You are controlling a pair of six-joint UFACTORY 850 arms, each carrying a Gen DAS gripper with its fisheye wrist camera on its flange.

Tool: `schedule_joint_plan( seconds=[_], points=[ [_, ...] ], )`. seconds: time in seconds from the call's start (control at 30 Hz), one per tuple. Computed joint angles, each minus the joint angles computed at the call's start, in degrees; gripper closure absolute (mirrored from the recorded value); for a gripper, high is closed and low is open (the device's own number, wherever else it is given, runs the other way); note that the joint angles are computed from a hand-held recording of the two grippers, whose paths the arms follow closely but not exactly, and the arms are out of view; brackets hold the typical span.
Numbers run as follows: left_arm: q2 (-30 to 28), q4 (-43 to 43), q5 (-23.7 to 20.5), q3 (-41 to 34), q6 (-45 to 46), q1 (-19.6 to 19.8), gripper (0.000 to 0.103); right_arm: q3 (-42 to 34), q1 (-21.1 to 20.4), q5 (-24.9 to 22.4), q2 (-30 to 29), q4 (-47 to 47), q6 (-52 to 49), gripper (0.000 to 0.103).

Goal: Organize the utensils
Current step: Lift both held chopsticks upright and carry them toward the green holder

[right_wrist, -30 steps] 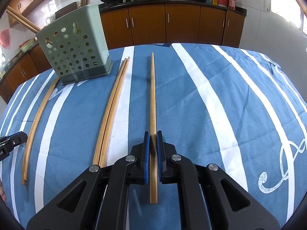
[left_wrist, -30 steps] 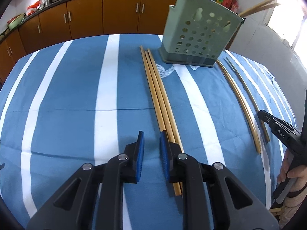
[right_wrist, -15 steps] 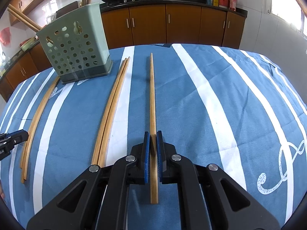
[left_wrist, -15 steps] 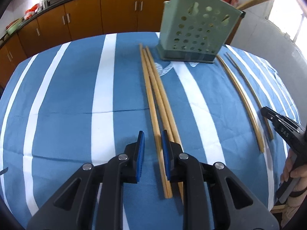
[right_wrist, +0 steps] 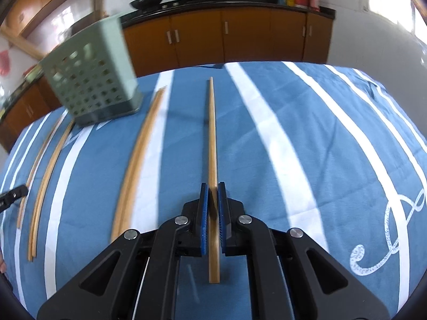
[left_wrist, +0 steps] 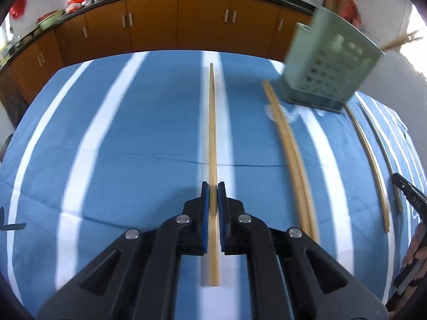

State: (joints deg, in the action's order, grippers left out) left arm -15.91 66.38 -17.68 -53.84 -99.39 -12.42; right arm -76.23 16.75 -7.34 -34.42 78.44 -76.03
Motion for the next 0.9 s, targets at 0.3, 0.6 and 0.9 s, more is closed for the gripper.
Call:
schedule_joint_plan(
  seconds=[0.3,0.6,0.9],
  points=[
    [1.0,17.4,-3.9,3.1,-15.6,-2.2,0.093,-0.3,0.2,0.5,-0.2,-3.9,3.4,0.094],
    [1.3,19.7,-2.6,3.6,-19.3,-1.5,0.093,-0.2,1.2,3.2,-0.1,-14.7,12.9,0.094],
    [2.6,23.9,-0.8,5.3,-23.6,-1.0,0.093,0.6,1.4,3.5,0.5,-13.5,11.2,0.094]
  ],
)
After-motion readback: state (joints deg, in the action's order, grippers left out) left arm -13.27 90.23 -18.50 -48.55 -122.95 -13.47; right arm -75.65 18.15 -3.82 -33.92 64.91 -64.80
